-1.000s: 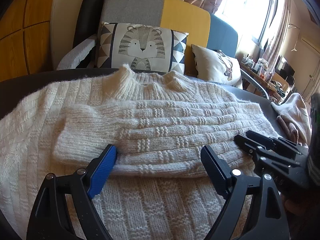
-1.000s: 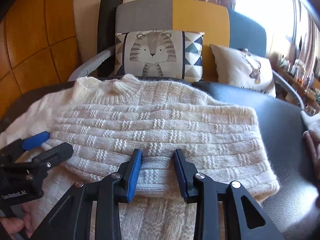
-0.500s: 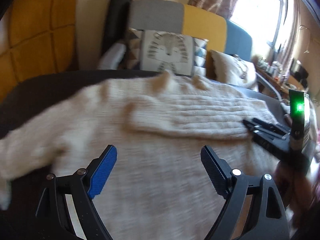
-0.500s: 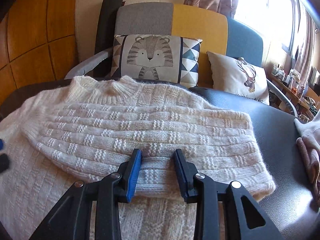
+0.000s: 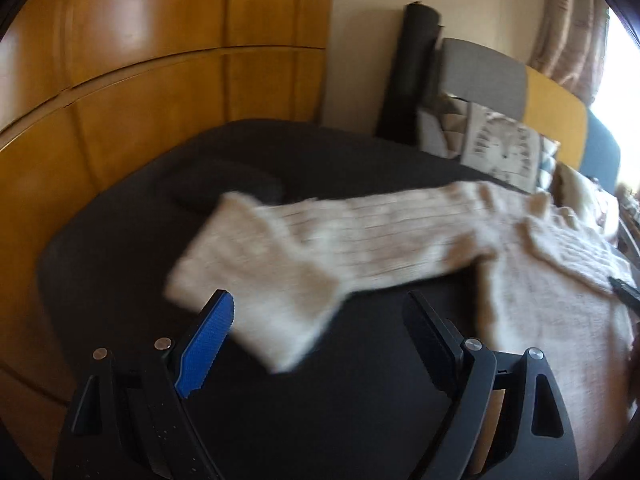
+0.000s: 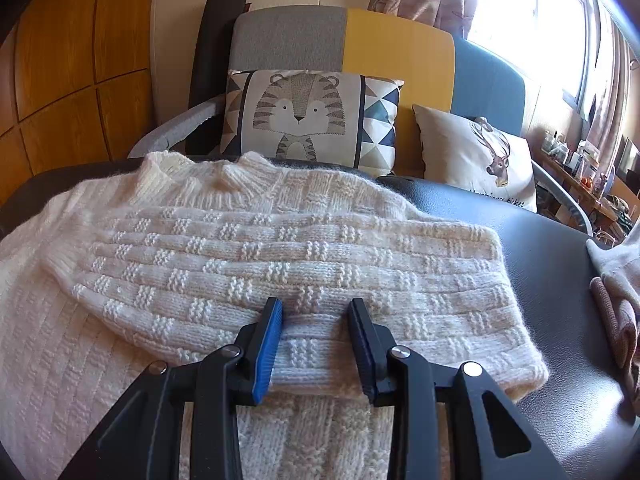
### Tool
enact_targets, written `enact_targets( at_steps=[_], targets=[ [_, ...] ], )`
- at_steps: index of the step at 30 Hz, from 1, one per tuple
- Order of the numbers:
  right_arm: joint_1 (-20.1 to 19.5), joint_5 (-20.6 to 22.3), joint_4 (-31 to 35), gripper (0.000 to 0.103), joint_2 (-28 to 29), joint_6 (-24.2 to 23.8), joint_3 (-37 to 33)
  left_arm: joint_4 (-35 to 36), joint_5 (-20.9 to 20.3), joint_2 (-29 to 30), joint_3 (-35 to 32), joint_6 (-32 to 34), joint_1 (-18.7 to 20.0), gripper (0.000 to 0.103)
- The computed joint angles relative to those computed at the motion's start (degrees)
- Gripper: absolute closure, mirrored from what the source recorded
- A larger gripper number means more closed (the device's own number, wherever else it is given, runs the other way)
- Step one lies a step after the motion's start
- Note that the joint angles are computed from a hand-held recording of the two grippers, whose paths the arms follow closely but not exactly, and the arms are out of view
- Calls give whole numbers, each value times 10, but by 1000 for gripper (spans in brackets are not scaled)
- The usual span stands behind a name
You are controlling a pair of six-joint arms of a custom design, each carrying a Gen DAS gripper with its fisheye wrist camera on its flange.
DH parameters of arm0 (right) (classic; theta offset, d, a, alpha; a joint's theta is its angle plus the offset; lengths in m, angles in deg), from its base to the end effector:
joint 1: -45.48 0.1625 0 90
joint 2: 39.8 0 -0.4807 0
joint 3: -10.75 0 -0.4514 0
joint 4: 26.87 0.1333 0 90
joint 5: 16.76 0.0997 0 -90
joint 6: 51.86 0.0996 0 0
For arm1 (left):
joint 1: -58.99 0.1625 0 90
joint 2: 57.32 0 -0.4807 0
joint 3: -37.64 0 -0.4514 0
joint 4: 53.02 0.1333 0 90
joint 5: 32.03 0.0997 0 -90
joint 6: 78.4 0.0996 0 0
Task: Fold clothes
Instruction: 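Move the left gripper to the other sleeve cuff on the table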
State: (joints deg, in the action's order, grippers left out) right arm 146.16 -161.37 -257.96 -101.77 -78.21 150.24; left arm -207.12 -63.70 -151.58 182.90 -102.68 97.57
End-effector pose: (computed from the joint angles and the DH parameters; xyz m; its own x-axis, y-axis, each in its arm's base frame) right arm 0.1289 -0.4026 0.2097 -0.5946 0.3525 0.7226 -0.3866 0.6627 -0.6414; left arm -0.1433 -0.3933 0.2627 -0.7490 0.0147 -0.6624 0.4974 0.6730 -0.5475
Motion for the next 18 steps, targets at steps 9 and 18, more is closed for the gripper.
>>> enact_targets(
  at_steps=[9, 18],
  targets=[
    [0, 0, -2, 69, 0, -2, 1, -51, -35, -9, 8, 94, 13, 15],
    [0, 1, -3, 69, 1, -1, 1, -53, 12, 95, -17, 223, 24, 15]
  ],
)
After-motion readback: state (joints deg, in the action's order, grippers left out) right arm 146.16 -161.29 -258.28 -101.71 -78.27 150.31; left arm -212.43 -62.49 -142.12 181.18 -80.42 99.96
